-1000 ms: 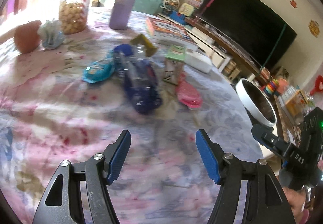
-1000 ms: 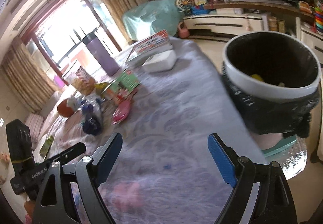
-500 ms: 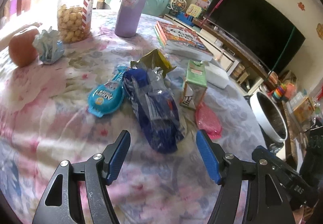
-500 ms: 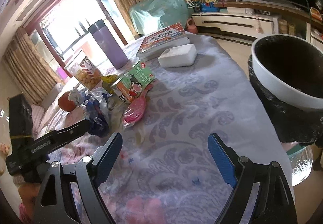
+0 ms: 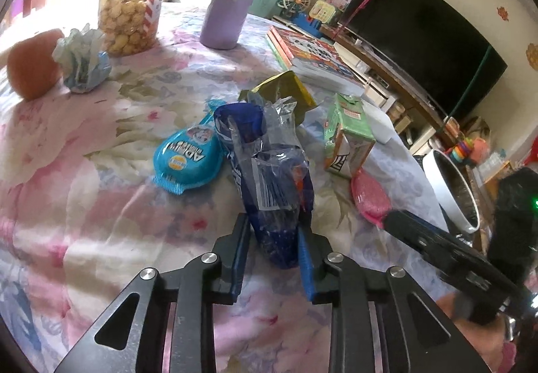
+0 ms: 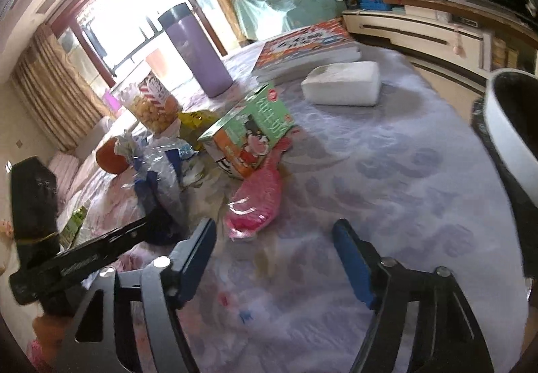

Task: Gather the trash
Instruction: 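Grasp the blue plastic bag with the left tool while the right tool grasps the pink comb, then carry the blue bag and pink comb over the trash bin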

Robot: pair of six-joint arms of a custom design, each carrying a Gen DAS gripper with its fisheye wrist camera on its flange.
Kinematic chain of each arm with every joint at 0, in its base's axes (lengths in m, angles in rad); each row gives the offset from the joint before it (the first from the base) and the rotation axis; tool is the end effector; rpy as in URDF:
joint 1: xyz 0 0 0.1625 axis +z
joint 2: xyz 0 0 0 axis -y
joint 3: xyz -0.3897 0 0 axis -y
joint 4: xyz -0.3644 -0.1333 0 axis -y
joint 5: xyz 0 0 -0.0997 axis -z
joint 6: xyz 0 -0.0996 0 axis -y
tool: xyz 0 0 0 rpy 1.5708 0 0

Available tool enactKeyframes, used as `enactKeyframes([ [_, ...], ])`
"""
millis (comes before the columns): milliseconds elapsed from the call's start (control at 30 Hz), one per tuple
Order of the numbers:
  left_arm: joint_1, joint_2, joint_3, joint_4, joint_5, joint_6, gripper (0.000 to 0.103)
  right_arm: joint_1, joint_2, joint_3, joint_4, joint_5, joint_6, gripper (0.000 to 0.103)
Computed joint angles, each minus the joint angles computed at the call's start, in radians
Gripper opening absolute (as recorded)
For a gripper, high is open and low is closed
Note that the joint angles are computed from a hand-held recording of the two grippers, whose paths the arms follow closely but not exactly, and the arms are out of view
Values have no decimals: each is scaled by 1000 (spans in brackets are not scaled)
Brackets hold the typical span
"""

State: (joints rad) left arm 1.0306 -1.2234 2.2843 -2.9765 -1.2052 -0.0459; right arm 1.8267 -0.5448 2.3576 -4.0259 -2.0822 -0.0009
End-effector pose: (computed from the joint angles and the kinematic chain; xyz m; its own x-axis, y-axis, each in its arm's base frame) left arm -0.0793 -0.4606 0.1570 -0.8844 0.3392 -0.3206 0.4439 0.8236 -0.3531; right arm 0.1774 -0.3441 0.0009 -0.9177 0.0622 0.3924 -0.2035 0.7747 -0.5987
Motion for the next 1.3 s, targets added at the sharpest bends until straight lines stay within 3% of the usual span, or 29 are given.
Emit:
enactKeyframes([
  [133,2,-29,16,18,-9,-1,24,10,20,-59,50,-32,-26,66],
  [267,-12,-47,37,23,-6,-5,23,26,27,-103,122,-90,-54,35],
  [567,-40,-53,61,20,-50,-11,23,25,4,19,-22,-52,-31,35],
  [933,-107,36,24,27,-105,7,23,10,-63,220,-251,-60,14,35],
  [1300,-164,114,-17,21,-125,35,22,2,-80,327,-410,-61,13,35],
])
